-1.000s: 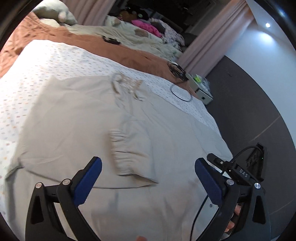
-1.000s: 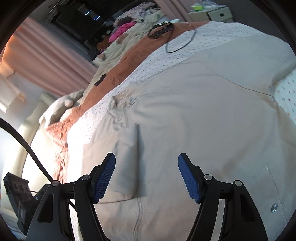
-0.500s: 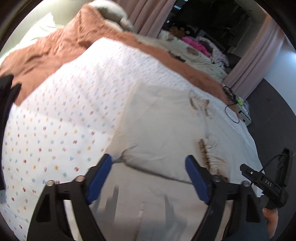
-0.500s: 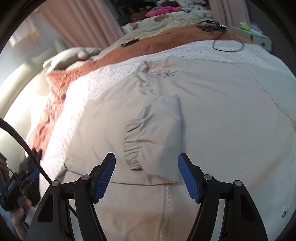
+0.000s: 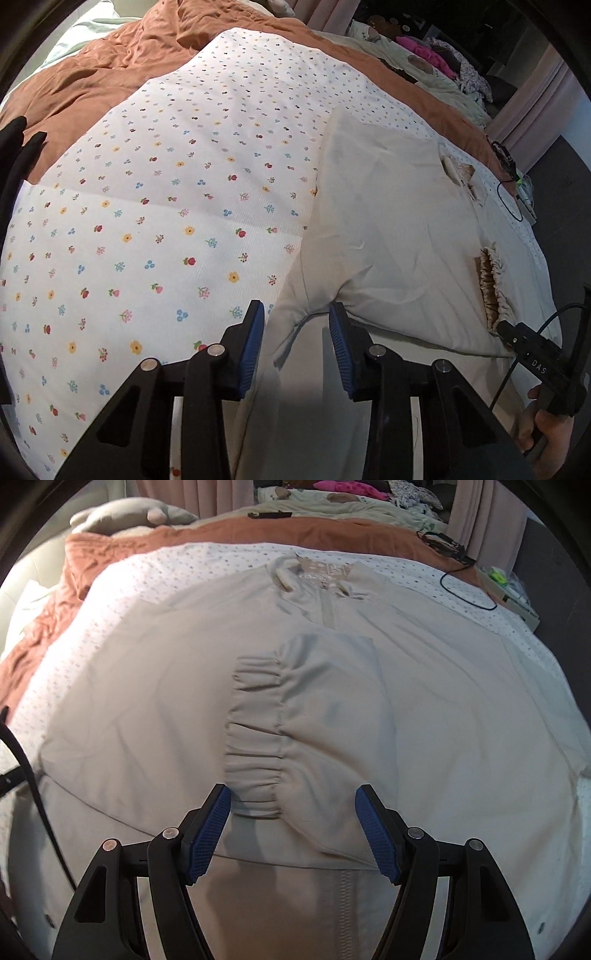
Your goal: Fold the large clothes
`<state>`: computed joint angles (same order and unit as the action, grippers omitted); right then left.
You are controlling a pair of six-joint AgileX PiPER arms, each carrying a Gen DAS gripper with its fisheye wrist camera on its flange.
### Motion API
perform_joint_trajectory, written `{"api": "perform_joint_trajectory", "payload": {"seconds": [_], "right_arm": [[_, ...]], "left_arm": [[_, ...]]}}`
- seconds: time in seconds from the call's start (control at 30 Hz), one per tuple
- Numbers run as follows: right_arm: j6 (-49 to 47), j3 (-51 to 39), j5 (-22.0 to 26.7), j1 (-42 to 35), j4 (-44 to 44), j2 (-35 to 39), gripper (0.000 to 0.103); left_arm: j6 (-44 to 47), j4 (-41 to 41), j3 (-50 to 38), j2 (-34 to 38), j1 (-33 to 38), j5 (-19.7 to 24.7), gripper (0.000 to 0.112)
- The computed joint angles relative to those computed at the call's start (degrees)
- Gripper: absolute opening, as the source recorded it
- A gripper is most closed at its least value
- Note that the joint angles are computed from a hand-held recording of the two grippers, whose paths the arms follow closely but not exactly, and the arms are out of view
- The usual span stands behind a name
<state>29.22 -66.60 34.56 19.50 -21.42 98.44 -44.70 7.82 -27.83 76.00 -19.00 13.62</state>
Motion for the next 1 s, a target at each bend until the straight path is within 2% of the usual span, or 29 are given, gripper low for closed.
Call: {"api": "perform_joint_trajectory", "payload": {"seconds": [0.1, 0.23, 0.3, 0.4, 0.53, 0.6, 0.7, 0.73, 0.77, 0.8, 0.9, 1.0], "right_arm": [[6.06, -0.31, 1.35, -0.03, -6.67, 0.07, 0.068], [7.92, 2.24, 0.46, -4.85, -6.57, -3.59, 0.068], [7.96, 4.10, -0.53, -8.24, -5.67, -6.51, 0.068], [3.01, 7.25, -3.29, -14.84, 1.69, -10.64, 0.068], [-11.11, 11.18, -6.73, -21.04, 16.86, -14.58, 0.068], [-13.67, 12.09, -7.47, -19.10, 19.20, -15.05, 0.068], [-12.77, 11.34, -7.13, -14.12, 17.97, -14.10, 0.069], [-10.90, 10.87, -7.14, -11.83, 16.09, -13.40, 0.072], [-7.76, 10.45, -7.26, -9.25, 13.11, -12.68, 0.081], [-5.80, 10.05, -7.32, -7.62, 11.10, -12.12, 0.083], [0.37, 7.85, -6.69, -2.25, 5.40, -8.33, 0.083], [5.53, 3.29, -4.06, 2.43, -1.04, -1.88, 0.083]], "left_arm": [[-0.70, 0.69, -0.27, 1.71, 0.04, -0.08, 0.032], [0.45, -1.15, -0.16, 2.70, 0.78, -0.46, 0.031], [-4.35, 3.30, -0.31, 2.08, -0.06, 0.56, 0.031], [-6.69, 5.06, -0.31, 2.13, -0.58, 0.81, 0.031], [-10.08, 7.71, -0.32, 1.35, -1.24, 1.37, 0.031], [-12.34, 9.32, -0.34, 1.04, -1.87, 1.64, 0.031], [-14.87, 10.80, -0.32, 1.03, -2.63, 1.62, 0.031], [-16.36, 12.08, -0.39, 1.08, -3.04, 1.85, 0.031], [-17.47, 13.06, -0.51, 1.18, -3.35, 2.02, 0.031], [-17.80, 13.37, -0.70, 1.33, -3.47, 2.11, 0.031], [-17.43, 13.53, -1.01, 1.94, -3.25, 1.92, 0.031], [-15.36, 12.03, -0.99, 2.63, -2.46, 1.16, 0.031]]}}
